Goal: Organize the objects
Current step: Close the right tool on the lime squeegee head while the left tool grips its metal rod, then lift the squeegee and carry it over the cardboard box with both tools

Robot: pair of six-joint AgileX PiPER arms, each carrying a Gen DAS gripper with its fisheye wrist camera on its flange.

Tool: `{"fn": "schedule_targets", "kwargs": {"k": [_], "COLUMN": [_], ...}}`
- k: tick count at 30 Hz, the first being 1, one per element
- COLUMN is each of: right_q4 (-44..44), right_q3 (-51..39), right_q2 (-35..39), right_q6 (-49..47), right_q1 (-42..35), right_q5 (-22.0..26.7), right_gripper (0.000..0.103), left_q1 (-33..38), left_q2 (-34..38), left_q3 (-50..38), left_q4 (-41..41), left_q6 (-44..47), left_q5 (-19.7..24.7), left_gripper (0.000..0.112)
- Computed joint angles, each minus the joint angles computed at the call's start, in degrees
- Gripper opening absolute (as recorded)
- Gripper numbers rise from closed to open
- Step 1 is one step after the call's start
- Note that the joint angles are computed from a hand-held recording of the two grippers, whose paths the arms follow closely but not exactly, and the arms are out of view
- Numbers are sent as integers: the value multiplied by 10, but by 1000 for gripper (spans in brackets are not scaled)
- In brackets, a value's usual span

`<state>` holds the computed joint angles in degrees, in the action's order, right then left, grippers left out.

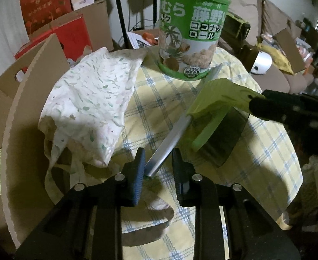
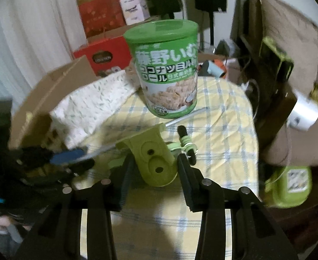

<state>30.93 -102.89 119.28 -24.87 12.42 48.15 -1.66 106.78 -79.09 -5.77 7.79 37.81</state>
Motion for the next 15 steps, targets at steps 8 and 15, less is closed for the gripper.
{"fn": "schedule_targets", "kwargs": {"k": [8,15], "right_q4": [158,183], "right_q3": [-48,-73], "right_q2": [62,83], "right_q6": [8,23], "right_q1": [-71,-73], "right_q5": [98,116], "right_gripper": [42,36], "left_q1": [0,-10], "left_q2": [4,1], "left_q3": [2,7], "left_q4": [-22,-9], "left_q6": [11,4], "left_q5": [9,5], "left_gripper": [20,19]}}
